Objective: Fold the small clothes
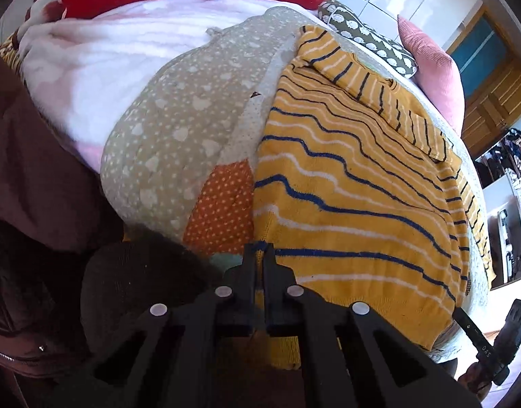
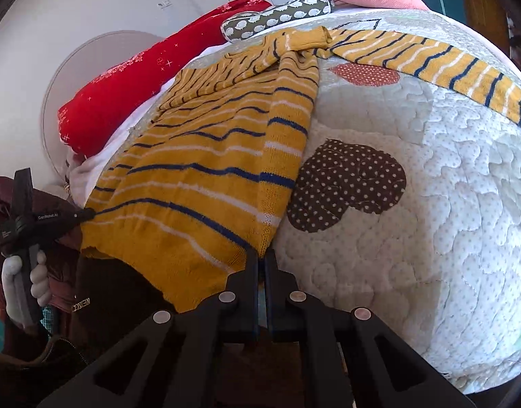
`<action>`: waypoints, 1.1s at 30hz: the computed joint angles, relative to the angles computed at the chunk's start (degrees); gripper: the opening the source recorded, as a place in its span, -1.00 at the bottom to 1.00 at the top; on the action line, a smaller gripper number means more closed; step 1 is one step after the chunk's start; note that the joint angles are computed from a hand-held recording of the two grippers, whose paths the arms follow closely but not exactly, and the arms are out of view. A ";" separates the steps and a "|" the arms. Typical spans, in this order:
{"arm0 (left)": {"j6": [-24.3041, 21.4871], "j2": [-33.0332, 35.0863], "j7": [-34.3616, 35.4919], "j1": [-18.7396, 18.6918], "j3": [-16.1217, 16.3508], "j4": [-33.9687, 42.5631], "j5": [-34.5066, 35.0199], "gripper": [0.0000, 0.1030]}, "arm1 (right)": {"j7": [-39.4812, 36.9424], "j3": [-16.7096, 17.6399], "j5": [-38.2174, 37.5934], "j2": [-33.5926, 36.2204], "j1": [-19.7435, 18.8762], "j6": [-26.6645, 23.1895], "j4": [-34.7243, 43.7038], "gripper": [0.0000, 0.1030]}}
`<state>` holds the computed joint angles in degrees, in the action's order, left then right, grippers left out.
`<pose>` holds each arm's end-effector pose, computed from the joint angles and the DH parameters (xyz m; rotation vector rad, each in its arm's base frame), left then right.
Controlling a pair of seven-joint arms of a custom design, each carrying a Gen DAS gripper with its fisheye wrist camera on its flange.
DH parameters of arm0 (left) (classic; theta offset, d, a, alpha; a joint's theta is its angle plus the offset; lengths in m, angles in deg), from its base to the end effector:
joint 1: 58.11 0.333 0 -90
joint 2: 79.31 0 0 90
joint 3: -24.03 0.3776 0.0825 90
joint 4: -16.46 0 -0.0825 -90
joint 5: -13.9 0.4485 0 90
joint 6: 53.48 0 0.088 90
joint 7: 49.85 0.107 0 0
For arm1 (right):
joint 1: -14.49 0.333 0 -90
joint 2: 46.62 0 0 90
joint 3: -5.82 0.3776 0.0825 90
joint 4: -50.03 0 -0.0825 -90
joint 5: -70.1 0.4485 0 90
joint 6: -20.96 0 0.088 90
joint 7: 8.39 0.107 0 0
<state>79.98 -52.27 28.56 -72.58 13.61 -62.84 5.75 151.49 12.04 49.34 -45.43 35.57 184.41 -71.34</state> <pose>0.7603 -0.3194 0.5349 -1.9924 2.2462 -0.7946 0.5667 0.3135 0.5109 -1.3005 2.0368 -0.2219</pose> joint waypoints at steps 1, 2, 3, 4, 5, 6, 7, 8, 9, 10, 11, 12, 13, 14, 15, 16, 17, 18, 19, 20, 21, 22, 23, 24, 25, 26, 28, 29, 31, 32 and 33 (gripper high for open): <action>0.92 -0.56 1.02 0.97 -0.74 -0.95 -1.82 -0.93 | 1.22 -0.42 -1.06 -1.03 -0.31 0.49 -0.89 -0.91; 2.17 -1.25 2.14 1.54 -1.16 -1.97 -2.91 -0.93 | 5.59 -0.80 -5.19 -2.21 -0.83 -0.59 -1.39 -0.89; 3.70 -2.11 2.99 1.68 -1.25 -3.05 -3.24 -0.93 | 10.26 -0.94 -9.22 -3.72 -1.68 -2.40 -2.08 -0.85; 5.40 -3.13 3.40 1.41 -0.97 -4.19 -2.71 -0.93 | 14.78 -0.95 -12.31 -5.48 -2.86 -4.14 -3.21 -0.62; 7.43 -4.15 3.65 1.01 -0.64 -5.30 -1.89 -0.92 | 20.07 -0.69 -15.18 -7.36 -4.31 -5.47 -4.71 -0.15; 8.77 -4.80 3.98 0.80 -0.56 -5.87 -1.48 -0.89 | 26.72 -0.19 -18.53 -9.30 -6.19 -6.22 -6.56 0.05; 9.99 -5.30 4.55 0.82 -0.80 -6.27 -1.72 -0.76 | 33.57 0.46 -21.51 -11.27 -8.19 -6.60 -8.62 0.17; 10.73 -5.50 4.99 0.83 -1.07 -6.25 -2.14 -0.50 | 38.45 0.75 -22.87 -12.81 -9.83 -6.10 -10.55 0.17; 11.51 -5.63 5.38 0.76 -1.32 -6.20 -2.51 -0.36 | 42.57 0.90 -23.56 -14.00 -11.33 -5.00 -12.34 0.17; 12.11 -5.58 5.84 0.68 -1.59 -5.98 -2.90 -0.17 | 46.94 1.34 -24.86 -14.84 -13.09 -4.03 -13.79 0.17; 12.32 -5.21 6.75 0.66 -2.06 -5.27 -3.50 -0.14 | 50.73 1.87 -26.18 -15.25 -14.74 -3.65 -14.61 0.17; 12.14 -4.81 7.62 0.50 -2.46 -4.52 -3.89 -0.14 | 54.32 2.25 -27.75 -15.23 -16.35 -2.93 -15.12 0.17; 11.76 -4.33 8.19 0.16 -2.70 -3.66 -4.07 -0.12 | 57.62 2.56 -29.74 -14.97 -17.85 -2.00 -15.25 0.16; 11.33 -3.73 8.79 -0.23 -2.92 -2.66 -4.13 -0.12 | 60.32 2.79 -31.43 -14.56 -18.99 -1.97 -14.94 0.16; 10.88 -3.13 9.07 -0.72 -2.95 -1.67 -3.98 -0.11 | 61.67 2.77 -32.15 -14.11 -19.46 -3.19 -14.20 0.16; 10.36 -2.66 9.34 -1.16 -3.01 -0.81 -3.89 -0.12 | 60.54 2.27 -31.38 -13.41 -19.09 -5.23 -13.03 0.11; 10.09 -2.29 9.78 -1.53 -3.19 -0.14 -3.96 -0.12 | 56.26 1.11 -28.44 -12.74 -17.95 -7.84 -11.80 -0.42; 9.94 -1.96 10.23 -1.80 -3.37 0.48 -4.15 -0.11 | 51.29 -0.27 -25.04 -12.36 -16.89 -9.76 -10.88 -0.82; 9.89 -1.81 10.48 -2.07 -3.46 0.78 -4.29 -0.10 | 49.28 -1.10 -24.06 -12.58 -16.79 -10.37 -10.61 -0.89; 9.88 -1.47 10.91 -2.32 -3.53 1.26 -4.35 -0.06 | 50.22 -1.08 -25.23 -13.57 -17.42 -11.53 -10.70 -0.90; 9.85 -1.14 11.26 -2.52 -3.51 1.69 -4.34 -0.03 | 49.49 -1.40 -25.43 -15.03 -17.90 -13.51 -10.86 -0.90; 9.66 -0.65 11.33 -2.85 -3.34 2.34 -4.10 0.00 | 48.84 -1.14 -25.92 -16.44 -18.35 -16.63 -10.60 -0.90; 9.28 -0.12 11.49 -3.00 -3.28 3.01 -4.04 0.00 | 47.91 -1.09 -26.71 -17.64 -18.96 -19.18 -10.23 -0.90; 8.62 0.58 11.62 -3.13 -3.27 3.97 -4.05 0.00 | 46.88 -0.94 -27.19 -18.58 -19.36 -21.56 -9.63 -0.90; 7.92 1.22 11.60 -3.25 -3.24 4.84 -4.09 0.00 | 45.32 -1.08 -27.29 -19.76 -19.71 -23.84 -9.42 -0.90; 7.07 2.05 11.62 -3.36 -3.26 6.03 -4.15 0.00 | 43.57 -1.08 -27.25 -19.89 -19.94 -25.85 -8.39 -0.90; 5.14 4.34 11.91 -3.56 -3.50 9.41 -4.48 0.00 | 38.98 -1.58 -26.67 -18.61 -19.85 -27.65 -5.57 -0.90; 4.61 5.35 12.12 -3.69 -3.55 10.91 -4.55 0.00 | 35.98 -1.78 -26.31 -17.23 -19.67 -28.79 -3.41 -0.90; 3.57 8.01 11.84 -4.46 -3.20 15.08 -4.02 0.00 | 30.12 -1.66 -26.67 -12.78 -19.05 -32.10 2.59 -0.90; 3.03 9.36 11.61 -4.71 -3.12 17.22 -3.95 0.01 | 27.91 -1.58 -27.08 -11.03 -18.41 -33.24 5.09 -0.90; 2.14 11.20 11.41 -4.92 -3.18 20.19 -4.03 0.02 | 26.19 -1.69 -27.52 -9.15 -17.72 -33.33 7.44 -0.90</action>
<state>82.12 -41.07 39.97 -77.50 10.43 -42.65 1.72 177.68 10.35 21.82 -54.58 17.85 151.08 -63.90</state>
